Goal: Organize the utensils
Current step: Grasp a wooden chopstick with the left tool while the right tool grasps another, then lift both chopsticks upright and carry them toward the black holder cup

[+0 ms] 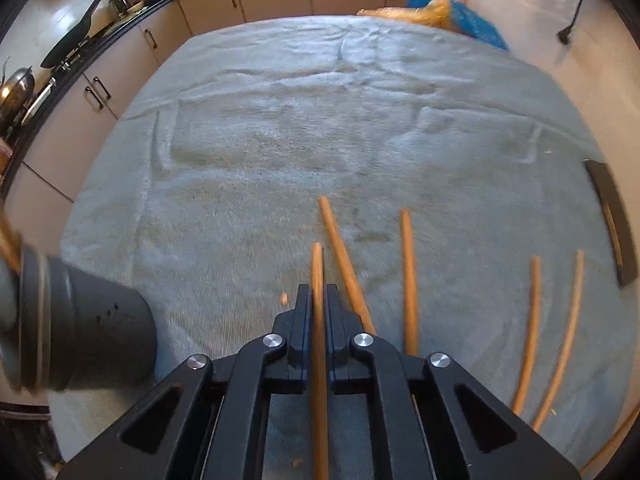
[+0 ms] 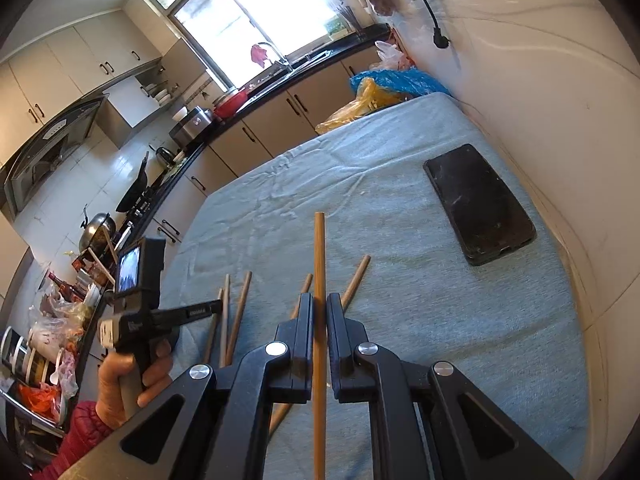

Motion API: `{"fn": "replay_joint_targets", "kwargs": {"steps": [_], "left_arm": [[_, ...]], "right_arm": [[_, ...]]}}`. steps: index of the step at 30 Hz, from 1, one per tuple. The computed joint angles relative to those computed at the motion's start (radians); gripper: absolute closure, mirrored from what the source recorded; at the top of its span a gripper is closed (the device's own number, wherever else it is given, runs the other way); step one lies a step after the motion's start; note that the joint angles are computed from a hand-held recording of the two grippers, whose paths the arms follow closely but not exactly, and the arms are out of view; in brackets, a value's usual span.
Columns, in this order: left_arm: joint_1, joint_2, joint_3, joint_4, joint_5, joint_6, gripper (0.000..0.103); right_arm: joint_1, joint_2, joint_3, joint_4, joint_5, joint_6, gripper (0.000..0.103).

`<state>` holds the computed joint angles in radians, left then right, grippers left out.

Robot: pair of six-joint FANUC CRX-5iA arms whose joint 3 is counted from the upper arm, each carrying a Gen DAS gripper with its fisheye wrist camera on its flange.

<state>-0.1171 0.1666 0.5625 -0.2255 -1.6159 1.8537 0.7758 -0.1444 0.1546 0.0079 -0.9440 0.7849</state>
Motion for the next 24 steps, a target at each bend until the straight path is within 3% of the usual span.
{"fn": "replay_joint_targets", "kwargs": {"steps": [4,11,17,24], "left_arm": [[-0.007,-0.115,-0.079,0.014,0.099,-0.002,0.097],[-0.009,-0.291,-0.142,0.025,0.245,-0.009,0.097],[-0.016,-0.369,-0.171,0.02,0.288,-0.034,0.097],[0.054,-0.429,-0.222,0.101,0.325,-0.089,0.097]], "right_arm": [[0.047,-0.037,-0.042,0.08,0.047,-0.04,0.096],[0.172,-0.106,-0.155,0.33,0.182,-0.179,0.096],[0.241,-0.103,-0.174,0.455,0.207,-0.267,0.096],[0.287,-0.078,-0.157,0.529,0.202,-0.311,0.096]]}}
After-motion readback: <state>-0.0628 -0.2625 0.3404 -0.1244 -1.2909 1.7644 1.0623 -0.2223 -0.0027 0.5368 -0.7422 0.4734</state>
